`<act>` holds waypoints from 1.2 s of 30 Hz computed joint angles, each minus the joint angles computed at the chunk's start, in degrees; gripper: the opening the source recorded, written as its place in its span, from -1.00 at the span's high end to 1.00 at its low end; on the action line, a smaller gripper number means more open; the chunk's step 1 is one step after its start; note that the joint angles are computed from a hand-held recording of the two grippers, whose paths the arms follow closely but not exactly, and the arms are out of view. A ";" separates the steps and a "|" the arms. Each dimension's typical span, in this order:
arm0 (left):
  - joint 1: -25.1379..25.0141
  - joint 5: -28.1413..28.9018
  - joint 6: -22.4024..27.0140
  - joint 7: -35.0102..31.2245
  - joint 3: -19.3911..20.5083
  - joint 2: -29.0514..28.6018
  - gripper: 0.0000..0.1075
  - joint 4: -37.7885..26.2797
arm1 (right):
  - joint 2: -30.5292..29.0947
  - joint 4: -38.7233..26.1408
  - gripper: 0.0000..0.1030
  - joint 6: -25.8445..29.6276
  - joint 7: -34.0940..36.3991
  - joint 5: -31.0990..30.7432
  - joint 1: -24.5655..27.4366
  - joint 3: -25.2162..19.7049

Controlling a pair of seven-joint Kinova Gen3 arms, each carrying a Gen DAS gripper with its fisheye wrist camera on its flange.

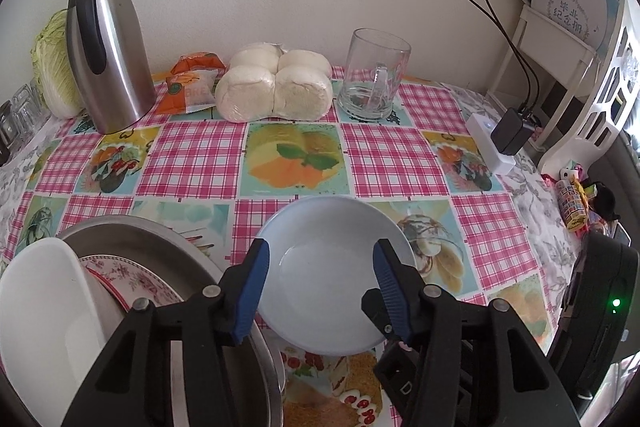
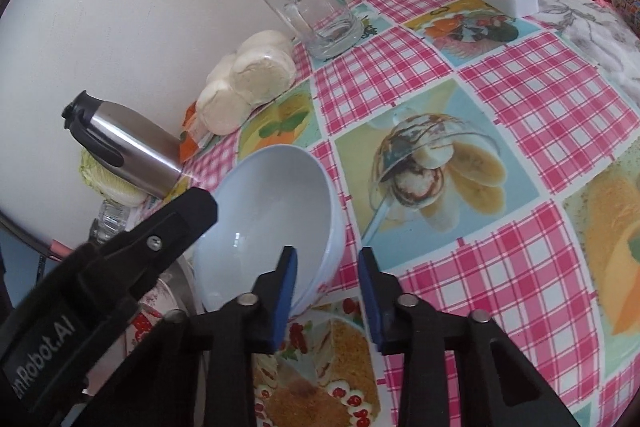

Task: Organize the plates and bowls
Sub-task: 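Close both grippers on the rim of the white round bowl, then lift the white round bowl and carry it over the stacked dishes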

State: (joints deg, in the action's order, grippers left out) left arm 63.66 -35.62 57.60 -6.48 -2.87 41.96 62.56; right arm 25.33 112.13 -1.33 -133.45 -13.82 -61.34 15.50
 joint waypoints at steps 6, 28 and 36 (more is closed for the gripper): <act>-0.24 0.37 0.34 -0.65 0.35 0.19 -0.04 -0.36 | -0.55 0.66 0.77 0.66 -0.66 -0.09 0.04 0.76; -2.73 9.57 -0.24 -10.82 2.40 4.78 0.33 -4.93 | -3.68 5.27 0.82 -0.44 0.59 -1.69 5.59 -1.91; -1.63 8.63 -1.58 -7.69 0.40 3.62 0.71 -2.39 | -3.59 4.03 0.81 2.84 -2.79 1.35 1.62 2.18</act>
